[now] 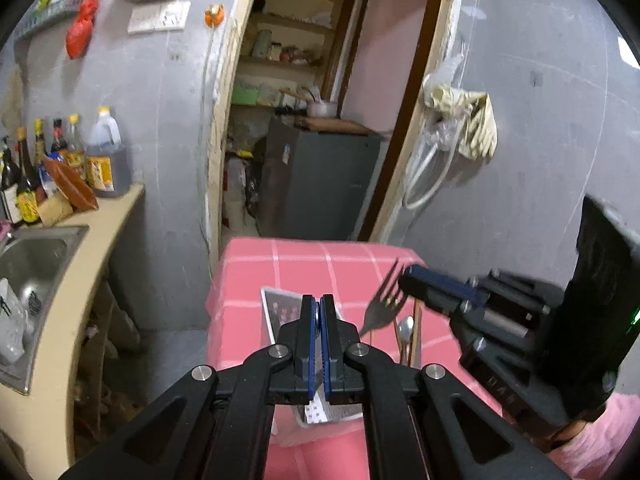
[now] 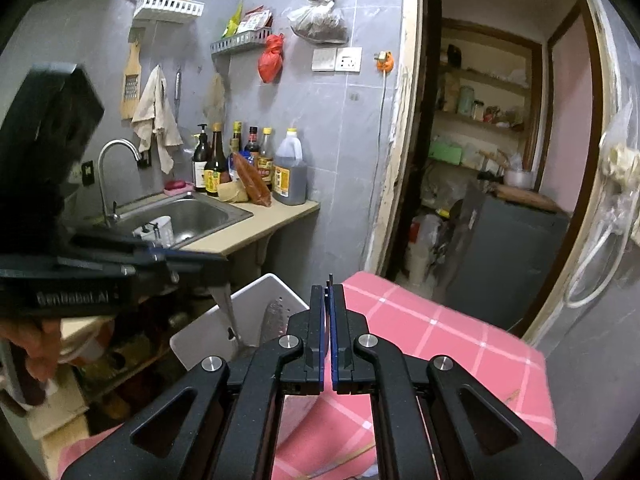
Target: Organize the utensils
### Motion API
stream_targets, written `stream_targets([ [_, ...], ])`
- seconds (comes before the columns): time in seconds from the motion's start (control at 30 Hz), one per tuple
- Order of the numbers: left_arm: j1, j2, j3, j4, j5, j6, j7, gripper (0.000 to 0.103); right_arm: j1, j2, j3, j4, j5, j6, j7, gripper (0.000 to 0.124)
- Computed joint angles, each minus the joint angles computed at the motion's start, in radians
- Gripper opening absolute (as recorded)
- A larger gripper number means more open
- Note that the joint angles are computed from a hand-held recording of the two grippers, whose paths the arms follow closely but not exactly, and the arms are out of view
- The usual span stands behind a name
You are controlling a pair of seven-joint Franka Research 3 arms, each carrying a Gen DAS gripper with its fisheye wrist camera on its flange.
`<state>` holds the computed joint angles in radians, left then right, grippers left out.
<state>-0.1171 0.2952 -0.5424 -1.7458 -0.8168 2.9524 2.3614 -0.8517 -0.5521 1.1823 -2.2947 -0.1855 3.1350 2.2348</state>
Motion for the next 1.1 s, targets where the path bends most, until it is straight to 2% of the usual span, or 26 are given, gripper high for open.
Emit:
stream_targets([
  [0.03, 0.026, 0.005, -0.031, 0.003, -0.047, -0.002, 0.048, 0.003, 0.005, 0.015, -0.005, -0.004, 0.006, 0.013, 0.004, 0.003],
  [0.07, 0.03, 0.006, -0.035, 0.004, -0.065, -0.006, 0.062, 0.003, 0.023, 0.035, -0.021, -0.014, 0.017, 0.029, 0.009, 0.003],
  [0.17, 0.038, 0.009, -0.037, 0.014, -0.122, -0.031, 0.097, 0.004, 0.018, 0.068, -0.018, -0.025, 0.035, 0.071, 0.019, 0.004],
  [0.3, 0.024, 0.013, -0.002, 0.032, -0.175, -0.085, 0.087, 0.004, 0.015, 0.09, 0.002, -0.048, 0.071, 0.138, -0.001, 0.005],
  [0.47, 0.005, 0.01, 0.039, 0.038, -0.224, -0.142, 0.087, 0.004, 0.008, 0.127, 0.03, -0.047, 0.129, 0.177, -0.053, 0.006],
  [0.67, -0.015, -0.011, 0.074, 0.029, -0.3, -0.157, 0.114, 0.004, 0.081, 0.173, -0.016, -0.09, 0.237, 0.232, -0.083, 0.008],
  [0.73, -0.023, -0.02, 0.084, 0.022, -0.327, -0.144, 0.13, 0.008, 0.102, 0.186, -0.03, -0.104, 0.273, 0.254, -0.093, 0.011],
  [0.83, -0.038, -0.03, 0.097, 0.012, -0.35, -0.123, 0.141, 0.022, 0.13, 0.178, -0.044, -0.133, 0.335, 0.281, -0.101, 0.02],
  [0.9, -0.042, -0.041, 0.098, -0.001, -0.392, -0.103, 0.167, 0.042, 0.137, 0.144, -0.042, -0.151, 0.383, 0.282, -0.103, 0.029],
  [1.03, -0.07, -0.066, 0.107, -0.029, -0.457, -0.039, 0.216, 0.06, 0.146, 0.002, -0.04, -0.207, 0.483, 0.25, -0.065, 0.046],
  [1.07, -0.081, -0.071, 0.111, -0.037, -0.459, -0.014, 0.222, 0.066, 0.147, -0.044, -0.041, -0.224, 0.495, 0.235, -0.045, 0.049],
  [1.1, -0.089, -0.076, 0.11, -0.043, -0.471, 0.008, 0.238, 0.073, 0.144, -0.1, -0.042, -0.238, 0.504, 0.209, -0.019, 0.057],
])
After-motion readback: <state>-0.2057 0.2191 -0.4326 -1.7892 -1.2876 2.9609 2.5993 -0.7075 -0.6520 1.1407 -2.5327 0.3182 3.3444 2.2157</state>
